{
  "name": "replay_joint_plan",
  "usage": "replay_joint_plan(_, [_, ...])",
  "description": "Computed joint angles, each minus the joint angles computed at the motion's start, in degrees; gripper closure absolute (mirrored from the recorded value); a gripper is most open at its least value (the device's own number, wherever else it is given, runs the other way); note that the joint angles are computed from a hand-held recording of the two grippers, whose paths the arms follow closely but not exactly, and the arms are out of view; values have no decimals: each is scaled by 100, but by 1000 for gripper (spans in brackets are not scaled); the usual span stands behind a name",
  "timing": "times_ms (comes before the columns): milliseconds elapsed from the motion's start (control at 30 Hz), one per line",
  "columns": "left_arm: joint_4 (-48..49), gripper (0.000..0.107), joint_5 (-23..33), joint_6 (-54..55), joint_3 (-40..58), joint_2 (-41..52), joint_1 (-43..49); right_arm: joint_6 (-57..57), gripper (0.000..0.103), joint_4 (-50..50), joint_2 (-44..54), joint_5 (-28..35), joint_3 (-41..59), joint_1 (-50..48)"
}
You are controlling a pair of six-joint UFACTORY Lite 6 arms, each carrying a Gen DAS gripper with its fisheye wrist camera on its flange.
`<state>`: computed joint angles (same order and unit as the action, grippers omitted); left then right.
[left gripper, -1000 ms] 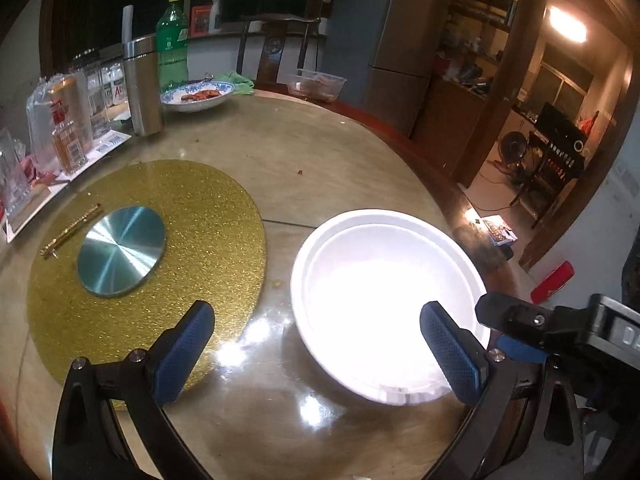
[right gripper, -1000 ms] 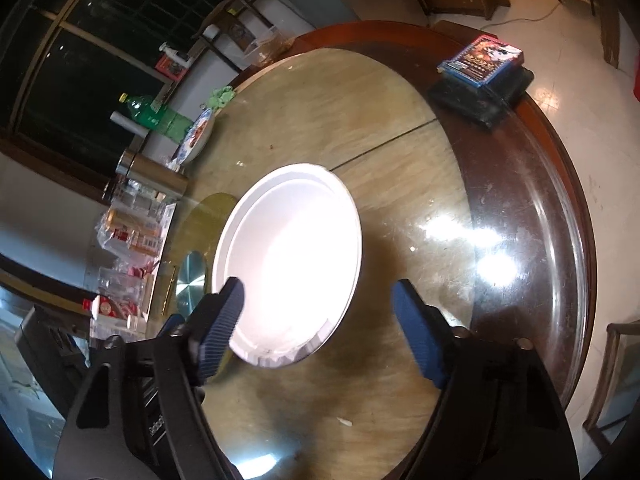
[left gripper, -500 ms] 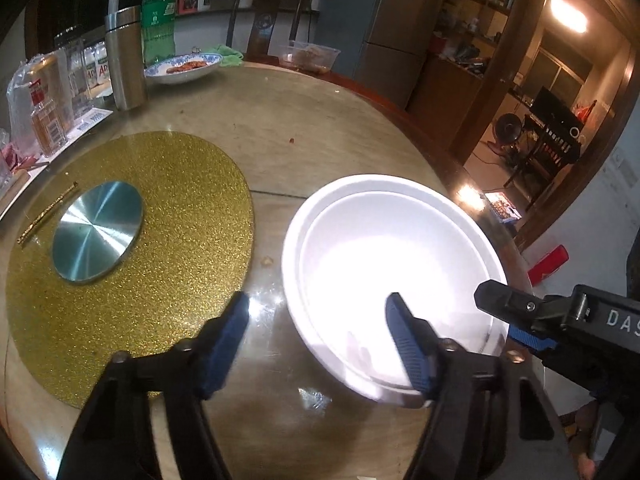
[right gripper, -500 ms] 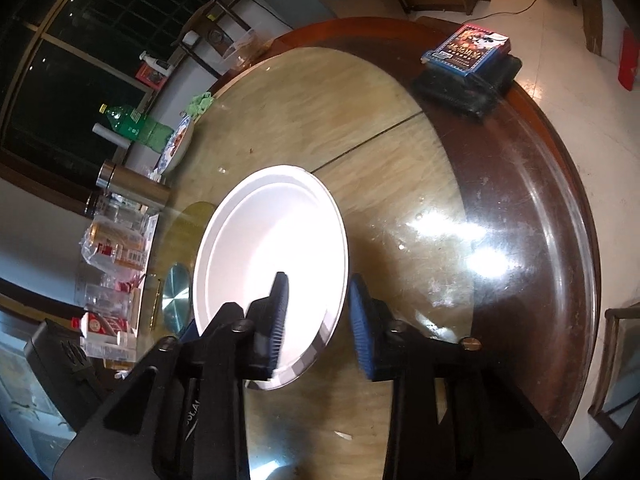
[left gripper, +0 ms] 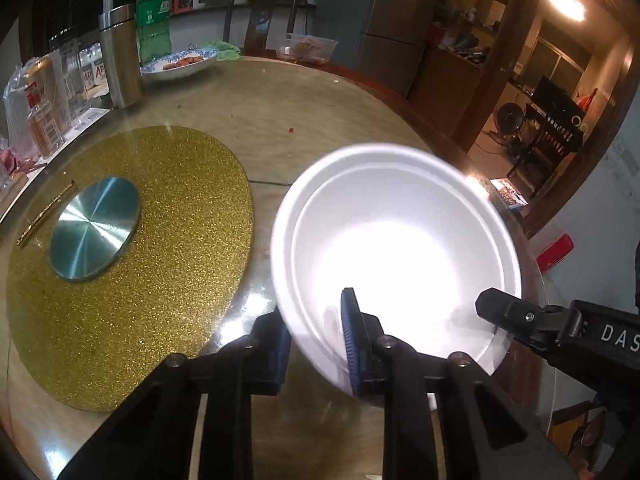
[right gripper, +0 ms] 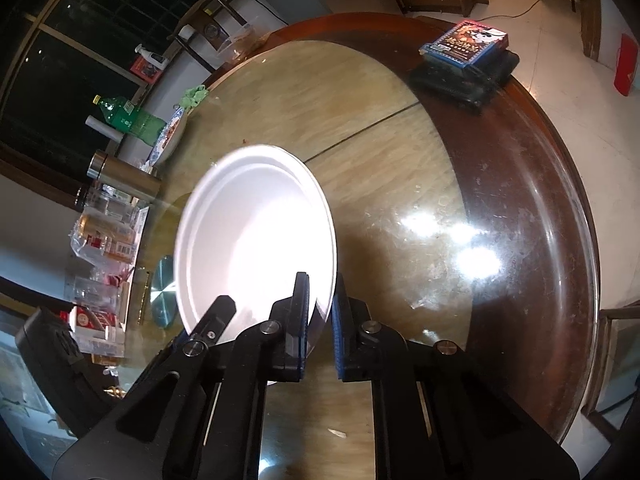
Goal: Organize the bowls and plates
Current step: 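Lift the white bowl off the table with both grippers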
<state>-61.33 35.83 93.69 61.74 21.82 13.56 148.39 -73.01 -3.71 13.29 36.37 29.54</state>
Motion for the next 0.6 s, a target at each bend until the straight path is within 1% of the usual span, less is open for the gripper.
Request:
replay_joint_plan(233, [-262, 90, -149, 404, -180, -127, 24, 409, 94, -320, -134, 150, -106, 164])
replay_joint_plan(500, [-462, 90, -165, 692, -355, -333, 56, 1502, 94, -1295, -330, 123, -410, 182])
replay_joint_plan(600, [-534, 90, -198, 781, -452, -405, 44, 1513, 94, -1290, -353, 151, -428, 211])
